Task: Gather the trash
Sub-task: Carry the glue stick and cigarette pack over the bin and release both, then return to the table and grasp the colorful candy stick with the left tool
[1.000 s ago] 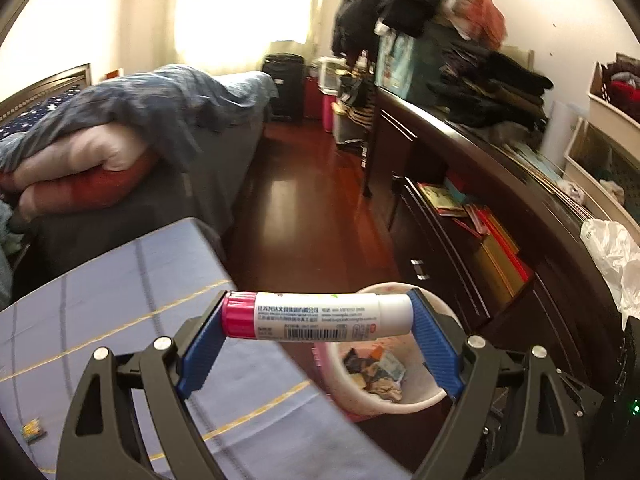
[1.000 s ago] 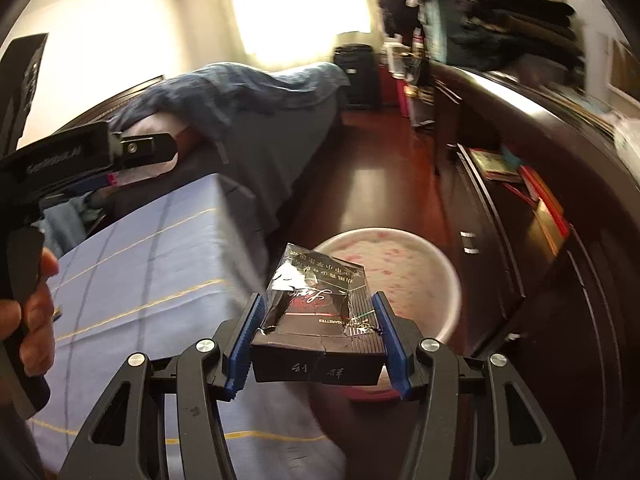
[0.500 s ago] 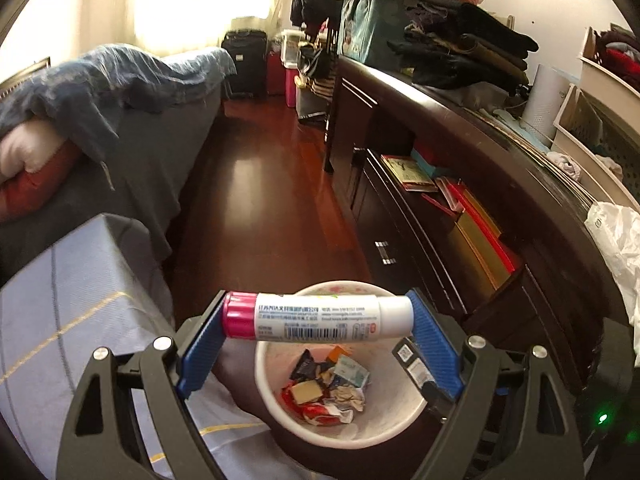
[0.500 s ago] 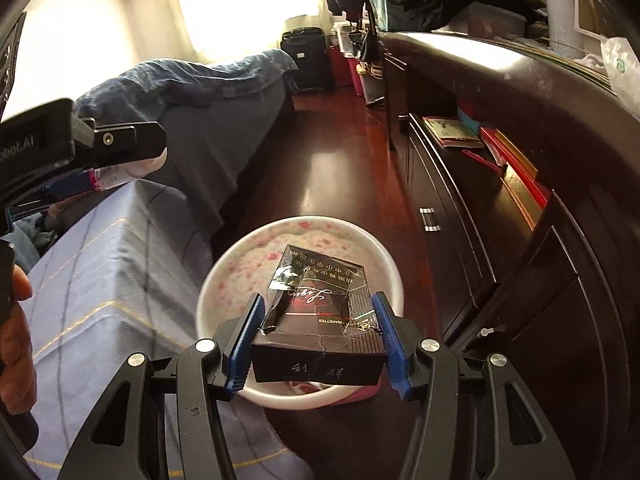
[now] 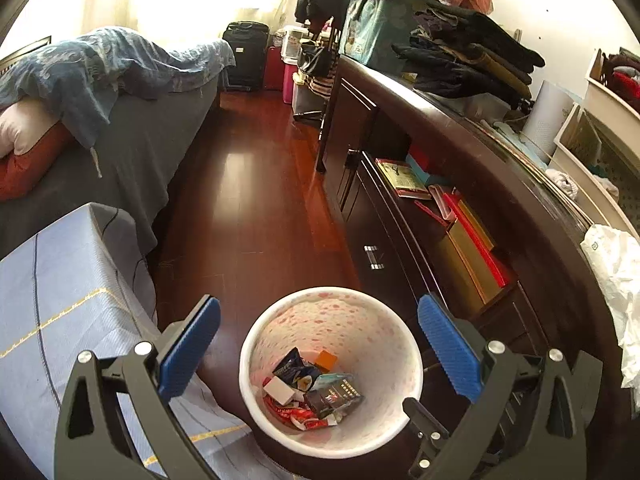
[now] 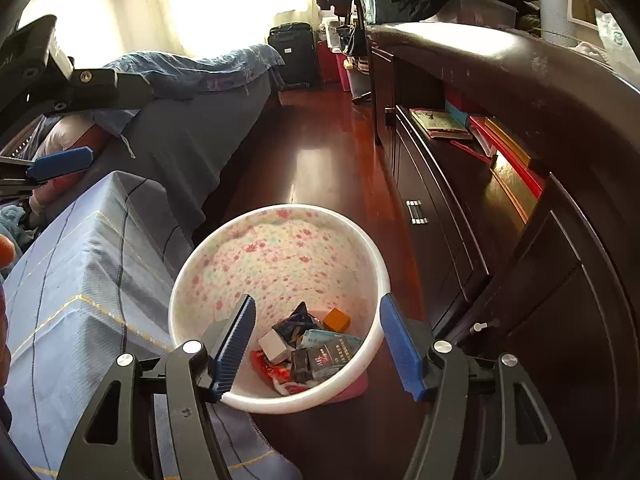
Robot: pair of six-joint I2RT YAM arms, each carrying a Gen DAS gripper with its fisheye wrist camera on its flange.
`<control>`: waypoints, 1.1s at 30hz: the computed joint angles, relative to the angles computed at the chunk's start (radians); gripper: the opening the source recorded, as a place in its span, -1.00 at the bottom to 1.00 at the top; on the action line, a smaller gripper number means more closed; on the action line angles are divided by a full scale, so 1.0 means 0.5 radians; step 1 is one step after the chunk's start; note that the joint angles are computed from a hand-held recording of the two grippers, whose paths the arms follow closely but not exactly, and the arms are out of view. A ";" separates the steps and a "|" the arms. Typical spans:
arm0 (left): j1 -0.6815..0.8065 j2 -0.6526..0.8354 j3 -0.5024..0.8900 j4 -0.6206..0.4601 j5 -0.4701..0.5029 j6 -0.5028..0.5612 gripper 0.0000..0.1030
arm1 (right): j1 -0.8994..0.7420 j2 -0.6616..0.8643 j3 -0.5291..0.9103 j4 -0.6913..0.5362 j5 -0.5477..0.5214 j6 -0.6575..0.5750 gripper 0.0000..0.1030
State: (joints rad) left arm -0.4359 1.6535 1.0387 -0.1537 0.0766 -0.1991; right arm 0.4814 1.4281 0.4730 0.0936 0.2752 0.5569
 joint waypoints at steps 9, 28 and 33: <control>0.141 -0.464 -0.298 -0.104 -0.106 0.066 0.93 | 0.298 -0.330 0.019 -0.300 0.169 0.150 0.44; 2.198 -1.100 -0.701 -0.518 0.394 0.902 0.93 | 1.433 0.276 0.844 -0.581 0.431 0.300 0.61; 2.689 -0.727 -0.573 -0.436 0.461 1.090 0.93 | 1.575 0.506 1.107 -0.622 0.412 0.243 0.61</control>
State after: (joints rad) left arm 0.9084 1.2901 0.7522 -0.3719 0.3070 0.3457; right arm 1.2691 1.6812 1.0266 -0.2175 0.4814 0.6783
